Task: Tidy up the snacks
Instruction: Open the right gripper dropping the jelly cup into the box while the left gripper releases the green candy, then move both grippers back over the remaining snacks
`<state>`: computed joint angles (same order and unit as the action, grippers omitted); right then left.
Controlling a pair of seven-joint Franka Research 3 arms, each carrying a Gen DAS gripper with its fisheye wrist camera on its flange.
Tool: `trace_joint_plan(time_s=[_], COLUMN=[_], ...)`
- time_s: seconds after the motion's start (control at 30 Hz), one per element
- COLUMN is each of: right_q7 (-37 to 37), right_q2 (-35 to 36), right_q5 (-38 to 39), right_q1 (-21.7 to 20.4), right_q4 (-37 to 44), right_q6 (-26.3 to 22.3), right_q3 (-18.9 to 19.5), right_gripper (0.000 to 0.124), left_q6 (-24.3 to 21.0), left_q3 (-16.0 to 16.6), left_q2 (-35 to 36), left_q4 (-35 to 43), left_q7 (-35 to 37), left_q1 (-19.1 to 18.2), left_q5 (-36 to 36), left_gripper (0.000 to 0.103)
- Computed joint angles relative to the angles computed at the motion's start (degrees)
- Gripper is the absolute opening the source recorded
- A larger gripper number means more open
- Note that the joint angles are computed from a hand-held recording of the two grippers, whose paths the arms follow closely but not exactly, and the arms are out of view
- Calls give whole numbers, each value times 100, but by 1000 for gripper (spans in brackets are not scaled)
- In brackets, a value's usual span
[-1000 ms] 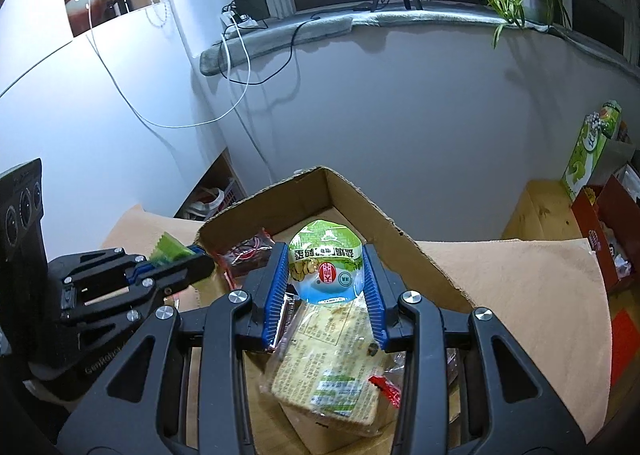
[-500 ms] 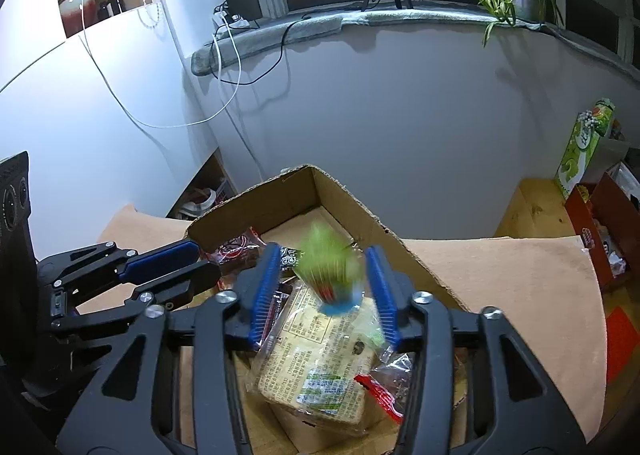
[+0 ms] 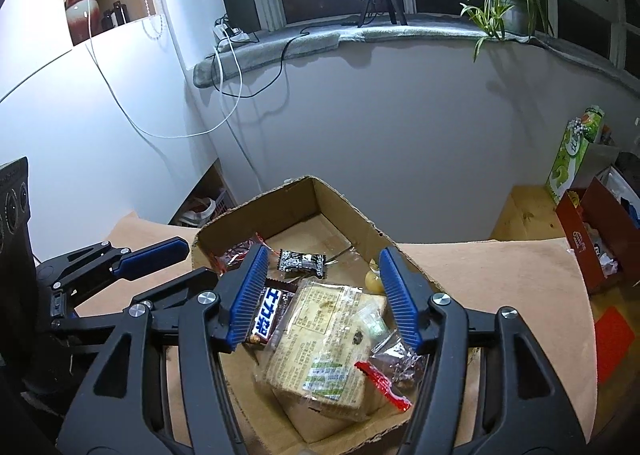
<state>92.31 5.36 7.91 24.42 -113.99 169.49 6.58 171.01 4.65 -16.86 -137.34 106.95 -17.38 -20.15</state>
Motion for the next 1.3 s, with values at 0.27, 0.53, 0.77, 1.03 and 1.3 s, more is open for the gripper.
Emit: trace_joint_plan(time_s=[0.27, 0.53, 0.77, 1.03, 1.3], right_q7=[363, 736, 841, -123, -750], right_q2=[-378, -799, -994, -1033, -804], right_q5=[-339, -685, -881, 161, 730], right_q1=[77, 36, 41, 507, 808], right_q4=[-372, -891, -1101, -1271, -1250], right_q6=[205, 611, 565, 594, 466], right_q3=[47, 266, 482, 458, 585], right_gripper=[72, 102, 102, 102, 102], left_q6=[73, 116, 75, -242, -381], left_q3=[-53, 180, 256, 592, 835], left_q2=[-440, -1145, -1810, -2367, -2525], left_q4=[-313, -858, -1368, -1883, -2114], left_q7=[-333, -783, -1278, -1645, -1628], left_q1=[109, 159, 572, 1001, 1082], left_q5=[354, 784, 1244, 1508, 1473], left_gripper=[39, 49, 70, 70, 70])
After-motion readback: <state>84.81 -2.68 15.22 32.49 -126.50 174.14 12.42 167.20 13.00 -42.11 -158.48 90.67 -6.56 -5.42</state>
